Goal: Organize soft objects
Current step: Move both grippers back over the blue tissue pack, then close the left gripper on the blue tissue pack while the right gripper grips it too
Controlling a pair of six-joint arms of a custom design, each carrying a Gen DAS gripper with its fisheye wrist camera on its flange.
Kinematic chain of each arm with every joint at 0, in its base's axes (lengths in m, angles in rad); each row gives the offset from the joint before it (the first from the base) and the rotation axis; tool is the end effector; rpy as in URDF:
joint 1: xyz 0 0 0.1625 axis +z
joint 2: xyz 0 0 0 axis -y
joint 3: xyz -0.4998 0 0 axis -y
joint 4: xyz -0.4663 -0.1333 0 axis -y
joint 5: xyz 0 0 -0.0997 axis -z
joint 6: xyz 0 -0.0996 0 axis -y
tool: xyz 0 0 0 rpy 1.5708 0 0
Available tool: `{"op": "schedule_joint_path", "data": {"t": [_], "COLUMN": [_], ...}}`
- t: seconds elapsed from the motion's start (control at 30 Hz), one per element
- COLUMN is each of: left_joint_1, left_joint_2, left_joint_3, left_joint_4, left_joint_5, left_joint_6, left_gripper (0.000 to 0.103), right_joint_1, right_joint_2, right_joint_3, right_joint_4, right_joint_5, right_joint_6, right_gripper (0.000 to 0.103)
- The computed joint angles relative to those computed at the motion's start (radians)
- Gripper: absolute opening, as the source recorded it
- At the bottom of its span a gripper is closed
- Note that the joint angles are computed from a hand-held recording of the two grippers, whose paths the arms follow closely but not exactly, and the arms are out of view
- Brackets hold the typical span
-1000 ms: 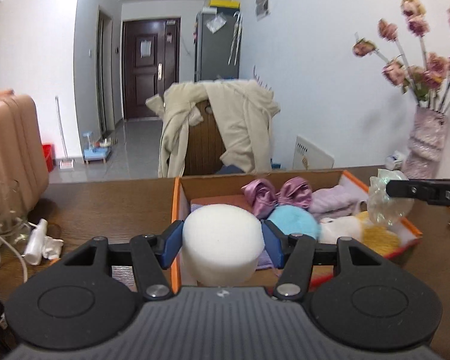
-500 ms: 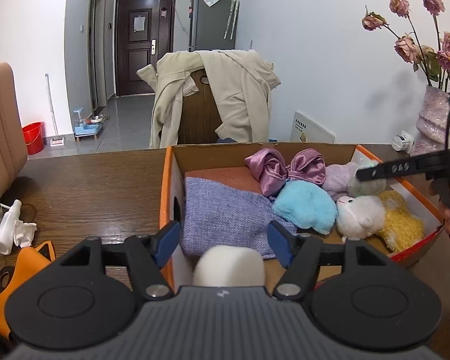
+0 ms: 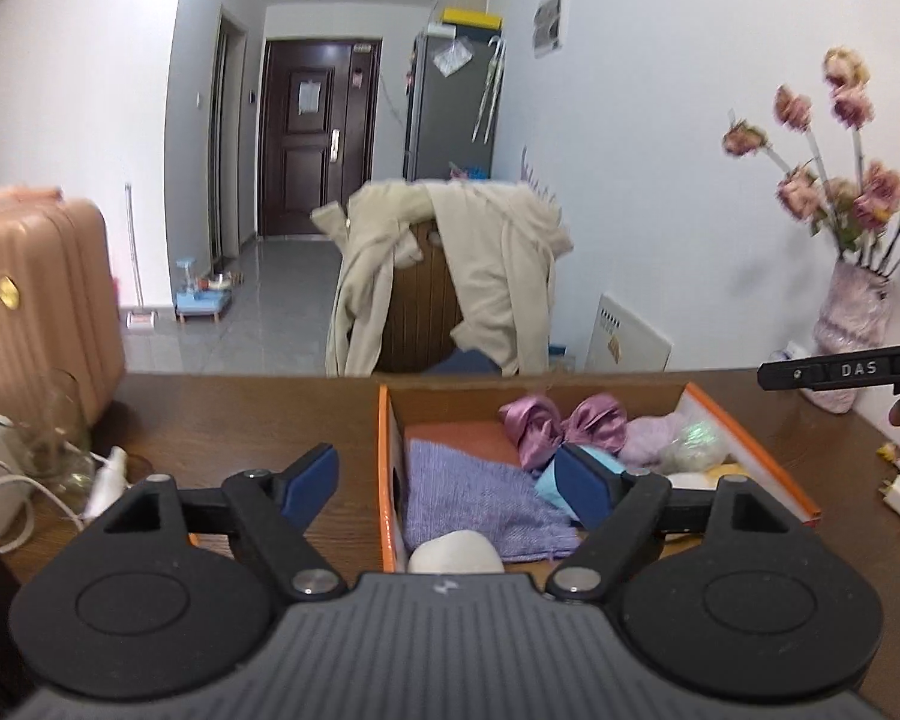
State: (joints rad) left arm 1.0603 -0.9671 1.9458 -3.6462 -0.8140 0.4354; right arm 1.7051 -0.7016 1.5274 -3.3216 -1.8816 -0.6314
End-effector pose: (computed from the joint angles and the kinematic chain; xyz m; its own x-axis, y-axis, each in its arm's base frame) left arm -0.1435 -0.6691 0.2427 -0.7517 0.0068 -0.6595 0.5957 0.4361 -0.6745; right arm 0.2135 -0.8123 0.1649 -0.7404 -0.2596 0.6200 -0.6413 0.5490 -0.5360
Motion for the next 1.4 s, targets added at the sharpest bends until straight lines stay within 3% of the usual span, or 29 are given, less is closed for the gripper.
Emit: {"op": "schedule_joint_path", "data": {"t": [0.2,0.43,0.67,0.8,0.9,1.03,1.17,1.4], "left_joint_1": [-0.092,-0.228,-0.382,-0.449,-0.477,-0.48,-0.465,-0.385], "left_joint_2": [-0.075,-0.099,-0.017,0.025,0.08,0.098,0.09,0.068], "left_joint_3": [0.146,0.378,0.572,0.664,0.69,0.698,0.688,0.649], "left_joint_4": [-0.132,-0.393,-0.695,-0.732,-0.789,-0.763,-0.761,-0.668], "left_joint_5": [0.047,0.121,0.232,0.278,0.316,0.342,0.33,0.276], "left_joint_6": [0.004,0.003,-0.014,-0.118,-0.112,-0.154,-0.14,-0.164], "left_gripper": [0.087,0.092,0.095,0.095,0.096,0.099,0.1,0.1], "right_joint_1": [0.033,0.019,-0.036,-0.085,-0.118,-0.13,-0.131,-0.117], "right_joint_2": [-0.129,-0.272,-0.274,-0.215,-0.198,-0.17,-0.164,-0.162], "right_joint_3": [0.194,0.534,0.809,0.919,0.972,1.001,1.005,0.96], "right_joint_4": [-0.133,-0.416,-0.727,-0.897,-0.901,-0.921,-0.946,-0.859], "right_joint_5": [0.046,0.22,0.328,0.382,0.401,0.376,0.365,0.328], "right_joint_6": [-0.035,-0.087,-0.148,-0.19,-0.154,-0.189,-0.175,-0.158], "right_gripper": [0.077,0.088,0.09,0.091,0.091,0.091,0.091,0.091]}}
